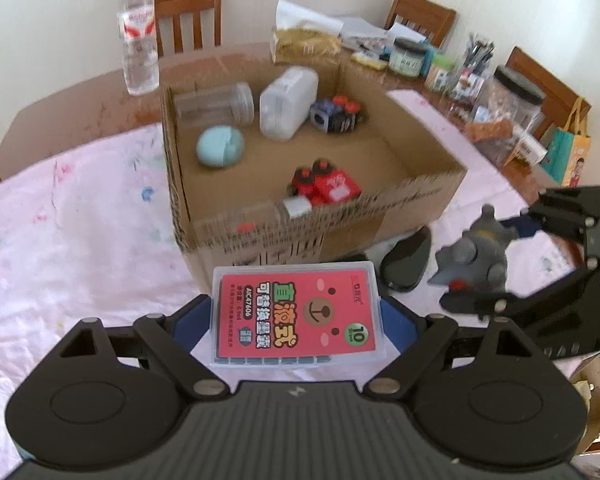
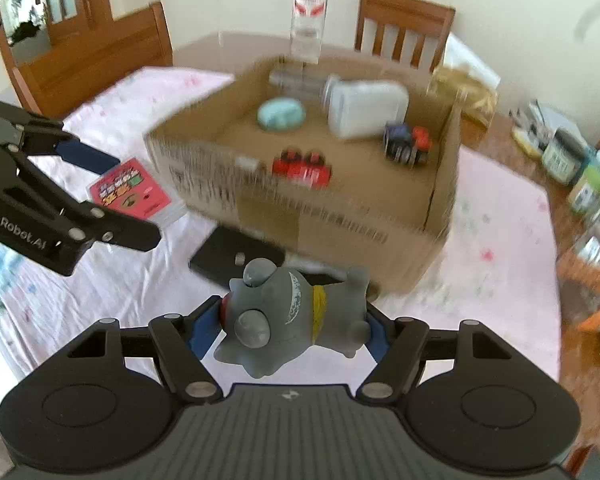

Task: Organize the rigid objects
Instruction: 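Drop the grey toy into the box with right tool while left tool drops the pink case inside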

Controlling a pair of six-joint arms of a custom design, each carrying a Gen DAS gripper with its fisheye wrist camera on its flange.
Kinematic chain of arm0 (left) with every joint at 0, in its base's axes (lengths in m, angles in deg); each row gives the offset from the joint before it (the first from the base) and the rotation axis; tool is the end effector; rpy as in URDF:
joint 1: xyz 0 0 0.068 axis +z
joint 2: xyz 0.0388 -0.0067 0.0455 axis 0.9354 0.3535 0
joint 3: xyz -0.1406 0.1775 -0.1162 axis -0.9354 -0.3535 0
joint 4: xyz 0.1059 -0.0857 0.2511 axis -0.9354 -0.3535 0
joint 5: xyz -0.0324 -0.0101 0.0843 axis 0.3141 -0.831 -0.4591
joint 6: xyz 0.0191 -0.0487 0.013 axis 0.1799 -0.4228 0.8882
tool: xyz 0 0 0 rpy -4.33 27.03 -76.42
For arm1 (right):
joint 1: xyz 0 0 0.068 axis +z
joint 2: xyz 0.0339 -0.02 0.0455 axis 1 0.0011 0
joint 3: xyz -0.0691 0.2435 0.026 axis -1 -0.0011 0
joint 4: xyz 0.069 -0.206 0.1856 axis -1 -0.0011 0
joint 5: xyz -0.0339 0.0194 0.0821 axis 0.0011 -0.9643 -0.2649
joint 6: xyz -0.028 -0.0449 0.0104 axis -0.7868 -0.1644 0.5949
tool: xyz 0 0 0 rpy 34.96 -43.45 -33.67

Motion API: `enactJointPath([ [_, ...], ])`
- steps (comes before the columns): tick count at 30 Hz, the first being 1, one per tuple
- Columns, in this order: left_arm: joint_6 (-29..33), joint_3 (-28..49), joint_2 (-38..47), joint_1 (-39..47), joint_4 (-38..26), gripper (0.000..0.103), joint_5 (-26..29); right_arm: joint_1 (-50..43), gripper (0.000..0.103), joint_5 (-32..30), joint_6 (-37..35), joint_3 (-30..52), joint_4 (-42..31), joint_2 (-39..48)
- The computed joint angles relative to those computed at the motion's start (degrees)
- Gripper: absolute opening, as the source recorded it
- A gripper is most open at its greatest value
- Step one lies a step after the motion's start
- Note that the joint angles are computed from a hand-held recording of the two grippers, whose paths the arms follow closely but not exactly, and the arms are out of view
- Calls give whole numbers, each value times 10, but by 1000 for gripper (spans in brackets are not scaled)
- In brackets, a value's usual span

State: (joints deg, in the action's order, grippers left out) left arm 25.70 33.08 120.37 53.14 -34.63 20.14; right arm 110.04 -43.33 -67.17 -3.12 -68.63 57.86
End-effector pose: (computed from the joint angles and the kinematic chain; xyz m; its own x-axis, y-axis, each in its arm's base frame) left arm 0.3235 -0.1058 0.1603 -0.6384 0.5112 -0.5754 0.6731 0.7333 -0.0954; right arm 0.2248 0.0765 0.1540 -0.8043 -0.0951 -0.5866 -0.1093 0.9939 -0.0112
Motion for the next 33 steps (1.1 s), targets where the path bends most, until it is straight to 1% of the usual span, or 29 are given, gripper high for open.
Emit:
enactJointPath([
  [3, 2, 8, -21, 0, -10, 89, 3, -22, 76, -12, -31, 22, -22, -31],
  [6, -6, 15, -33, -2, -5, 89, 2, -53, 76, -28, -65, 54, -20, -24],
  [10, -23, 25, -37, -7, 7, 89, -3, -84, 76, -33, -101, 92, 14, 27],
  [16, -40, 39, -31, -19, 29, 89, -27, -116, 76, -48, -138, 135, 51, 114],
  [17, -43, 42, -28, -21, 32, 89, -29, -117, 78, -45, -141, 138, 55, 126],
  [18, -46, 46, -24, -22, 35, 89, -33, -117, 81, -41, -143, 141, 58, 135],
  [20, -51, 55, -15, -26, 40, 89, -41, -114, 99, -35, -147, 135, 69, 135],
  [21, -52, 59, -11, -27, 41, 89, -43, -114, 103, -36, -147, 130, 76, 133],
  [22, -54, 65, -5, -27, 42, 89, -45, -113, 103, -39, -145, 123, 80, 124],
  [28, -64, 111, 45, -37, 53, 89, -59, -114, 103, -53, -118, 104, 56, 84],
  [33, -71, 165, 103, -47, 50, 89, -71, -119, 103, -46, -98, 85, 47, 56],
])
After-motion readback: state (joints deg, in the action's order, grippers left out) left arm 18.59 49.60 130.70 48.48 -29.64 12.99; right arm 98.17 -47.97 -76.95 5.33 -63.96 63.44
